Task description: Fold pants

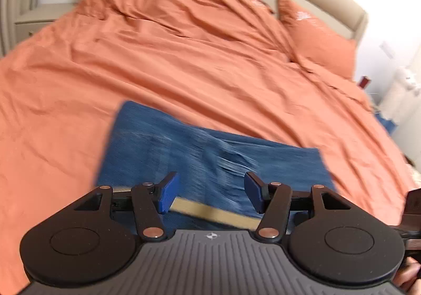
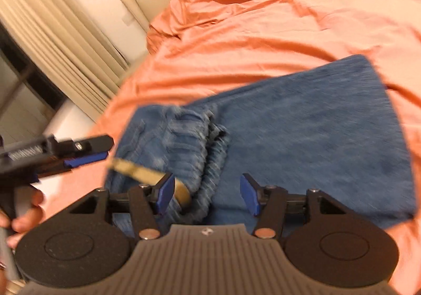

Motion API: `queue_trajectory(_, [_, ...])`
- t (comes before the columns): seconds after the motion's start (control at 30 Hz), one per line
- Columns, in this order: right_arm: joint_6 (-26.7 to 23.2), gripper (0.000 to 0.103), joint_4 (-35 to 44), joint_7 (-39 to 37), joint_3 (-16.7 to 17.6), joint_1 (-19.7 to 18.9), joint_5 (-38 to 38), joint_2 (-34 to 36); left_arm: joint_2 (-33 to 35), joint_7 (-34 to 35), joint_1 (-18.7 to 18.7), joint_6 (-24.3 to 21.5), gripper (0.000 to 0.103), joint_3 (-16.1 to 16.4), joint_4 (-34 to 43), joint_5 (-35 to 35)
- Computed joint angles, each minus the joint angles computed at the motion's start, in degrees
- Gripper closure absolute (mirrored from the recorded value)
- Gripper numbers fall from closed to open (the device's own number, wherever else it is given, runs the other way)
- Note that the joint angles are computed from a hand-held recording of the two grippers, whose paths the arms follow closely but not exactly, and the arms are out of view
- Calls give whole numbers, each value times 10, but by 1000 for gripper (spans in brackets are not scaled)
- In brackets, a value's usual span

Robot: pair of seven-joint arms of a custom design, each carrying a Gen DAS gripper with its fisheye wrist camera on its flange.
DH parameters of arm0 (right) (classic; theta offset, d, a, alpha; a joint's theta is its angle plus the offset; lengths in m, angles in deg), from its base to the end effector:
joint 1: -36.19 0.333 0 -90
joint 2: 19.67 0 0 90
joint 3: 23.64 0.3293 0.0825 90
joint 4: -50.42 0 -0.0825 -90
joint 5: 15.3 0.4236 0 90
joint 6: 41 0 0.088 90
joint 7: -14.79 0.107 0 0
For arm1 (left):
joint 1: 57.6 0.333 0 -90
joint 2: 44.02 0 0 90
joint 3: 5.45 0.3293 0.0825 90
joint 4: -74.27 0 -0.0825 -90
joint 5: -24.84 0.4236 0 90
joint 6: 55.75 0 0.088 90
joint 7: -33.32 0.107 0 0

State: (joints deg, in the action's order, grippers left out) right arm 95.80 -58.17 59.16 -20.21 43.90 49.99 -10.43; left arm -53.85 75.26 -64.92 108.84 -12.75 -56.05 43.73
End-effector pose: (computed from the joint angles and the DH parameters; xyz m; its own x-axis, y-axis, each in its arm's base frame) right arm 0.6540 0.1355 0.4523 0.3798 -0.6999 -0.6049 -0.8430 0.0073 -0.5379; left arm 0.5446 -0.1638 0.5083 0.1740 -0.9445 0.2785 -0.6873 -0.3191 -0.6525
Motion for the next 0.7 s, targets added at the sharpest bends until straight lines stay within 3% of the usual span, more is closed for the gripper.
queue_trajectory(0.07, [5,50,24,9,4,4,5,21,11,17,1,-21,36,8,15,-11])
queue_trajectory(0.17, [-11,52,70,32,14,3,9,63,22,-16,24,-40,36,0,26,29])
queue_trajectory(0.33, [-20,54,145,73,32,6,-17,132,31,33,22,-15,37,16,16,-28])
queue_trajectory(0.43, [-38,62,182,102,44,-2,-20,168,44,36,31,-24,37,12,25,-12])
queue_trajectory(0.57, [-58,71,209,138,61,-17,3,202,44,46,34,-1,37,14,12,-33])
queue_trajectory(0.7, [-55,87,209,135,67,-20,-1,195,27,36,38,9,37,13,-5,-35])
